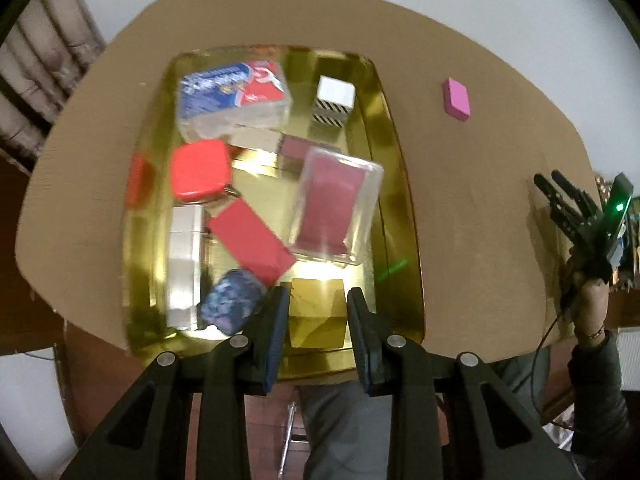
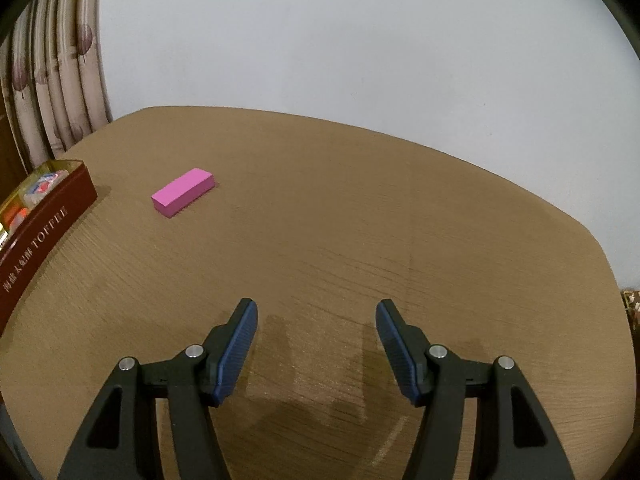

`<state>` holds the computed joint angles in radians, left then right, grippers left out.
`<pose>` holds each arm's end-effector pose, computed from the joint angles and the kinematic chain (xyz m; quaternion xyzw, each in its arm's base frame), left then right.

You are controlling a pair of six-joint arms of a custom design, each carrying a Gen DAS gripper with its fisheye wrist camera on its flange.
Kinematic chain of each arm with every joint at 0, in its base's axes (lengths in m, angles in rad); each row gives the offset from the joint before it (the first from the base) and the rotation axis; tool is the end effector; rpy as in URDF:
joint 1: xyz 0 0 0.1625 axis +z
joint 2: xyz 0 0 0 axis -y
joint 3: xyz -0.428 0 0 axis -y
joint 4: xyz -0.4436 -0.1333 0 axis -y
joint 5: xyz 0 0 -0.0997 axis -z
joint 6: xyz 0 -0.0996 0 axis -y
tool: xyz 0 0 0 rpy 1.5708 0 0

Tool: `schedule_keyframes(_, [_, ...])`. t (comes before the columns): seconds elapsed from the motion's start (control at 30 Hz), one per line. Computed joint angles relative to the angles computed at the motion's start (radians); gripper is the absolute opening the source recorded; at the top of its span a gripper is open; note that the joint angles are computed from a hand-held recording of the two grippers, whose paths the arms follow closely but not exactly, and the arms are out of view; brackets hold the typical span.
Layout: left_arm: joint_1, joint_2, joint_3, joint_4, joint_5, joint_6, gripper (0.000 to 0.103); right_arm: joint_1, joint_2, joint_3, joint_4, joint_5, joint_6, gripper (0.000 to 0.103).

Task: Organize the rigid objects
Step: 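Lower the yellow cube into the tin and release it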

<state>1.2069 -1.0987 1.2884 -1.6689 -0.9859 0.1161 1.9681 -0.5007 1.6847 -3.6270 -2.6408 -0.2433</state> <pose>-0.0810 -0.7417 0.3682 0.2402 0.9260 0.0079 0.2912 0.2914 -0.5756 0.0027 0.0411 -0.8079 0.3979 0.4328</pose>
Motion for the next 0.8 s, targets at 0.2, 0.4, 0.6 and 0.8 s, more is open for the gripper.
schedule_keyframes(0.2, [0.005, 0.044, 0.007, -0.041, 0.02, 0.019, 0.028, -0.001, 0.007, -0.013, 0.037, -0.011, -0.004, 0.063])
schedule_keyframes(0.4, [0.016, 0.093, -0.022, -0.091, 0.019, 0.038, 0.028, 0.001, 0.006, -0.01, 0.035, -0.013, -0.003, 0.063])
schedule_keyframes(0.6, [-0.001, 0.091, 0.031, -0.25, 0.066, 0.13, 0.026, 0.006, 0.001, 0.0, 0.043, -0.018, 0.013, 0.063])
schedule_keyframes(0.8, [-0.032, -0.026, 0.141, -0.37, 0.019, 0.182, 0.031, 0.007, -0.005, 0.008, 0.038, -0.011, 0.023, 0.067])
